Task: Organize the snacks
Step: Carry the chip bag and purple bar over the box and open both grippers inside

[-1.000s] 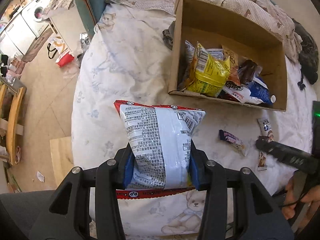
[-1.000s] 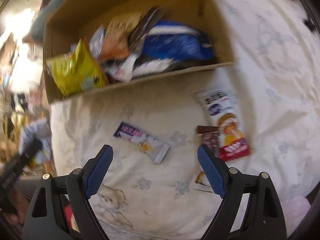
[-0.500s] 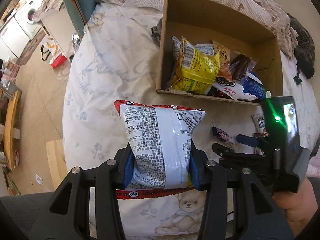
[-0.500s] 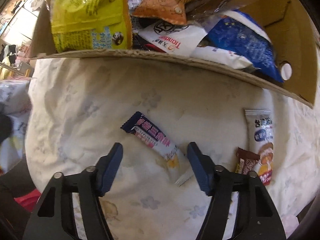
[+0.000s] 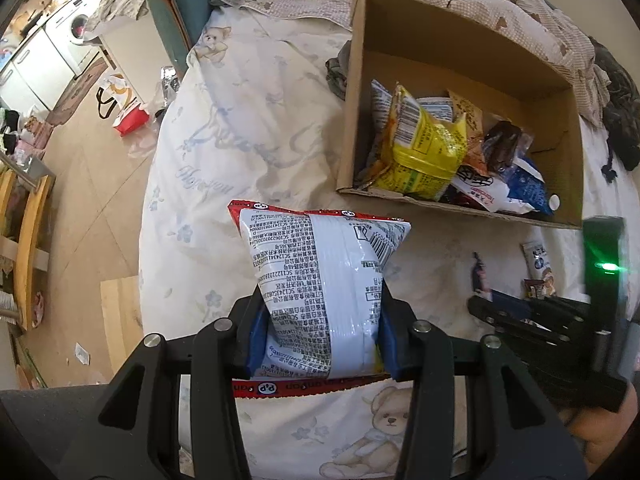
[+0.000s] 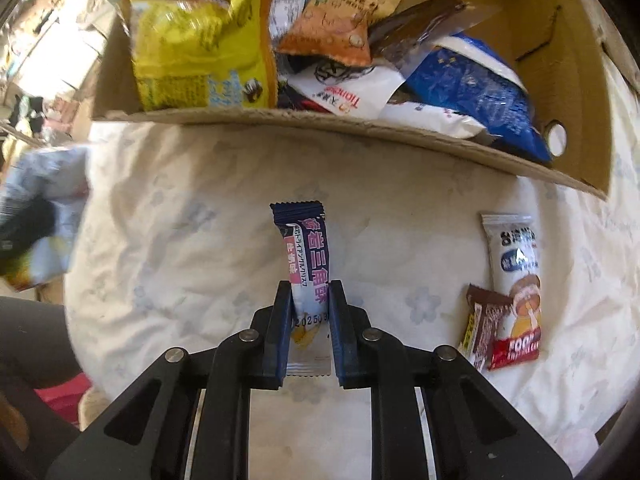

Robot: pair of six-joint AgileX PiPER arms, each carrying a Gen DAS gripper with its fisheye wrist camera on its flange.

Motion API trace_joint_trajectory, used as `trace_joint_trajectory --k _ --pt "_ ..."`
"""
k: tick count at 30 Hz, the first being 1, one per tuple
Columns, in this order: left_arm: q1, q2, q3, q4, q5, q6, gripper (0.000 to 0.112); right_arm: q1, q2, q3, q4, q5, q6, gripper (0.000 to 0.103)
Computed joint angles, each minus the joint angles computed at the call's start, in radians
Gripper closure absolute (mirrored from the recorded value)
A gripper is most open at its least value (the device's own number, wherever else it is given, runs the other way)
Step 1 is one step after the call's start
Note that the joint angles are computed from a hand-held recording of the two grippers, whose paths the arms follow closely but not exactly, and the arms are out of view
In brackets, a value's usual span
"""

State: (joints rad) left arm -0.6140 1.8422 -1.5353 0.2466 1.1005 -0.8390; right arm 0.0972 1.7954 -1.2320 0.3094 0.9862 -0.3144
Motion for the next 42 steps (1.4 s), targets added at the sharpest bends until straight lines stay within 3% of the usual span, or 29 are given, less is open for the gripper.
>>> trace_joint_trajectory --k 8,12,23,33,42 --pt "-0.015 -0.011 0.030 0.029 -0.008 -0.018 0.071 -0.125 -0.184 0.092 0.128 0.055 -0.121 0.085" --pt "-0.031 -0.027 0.052 0.074 -0.022 -0.046 0.071 -0.205 -0.218 0.047 0.189 0.126 -0.169 0.085" --pt "-0.083 -0.106 0.110 0.231 -0.086 -0.162 0.071 -0.377 -0.287 0.042 0.446 0.111 -0.291 0.085" --pt "-0.069 -0.100 0.050 0.225 -0.083 -0.156 0.071 -0.453 -0.191 -0.058 0.586 0.112 -0.277 0.085" --pt "-0.057 0.057 -0.238 0.171 -0.009 -0.060 0.071 -0.401 -0.066 -0.207 0.545 0.088 -0.210 0.085"
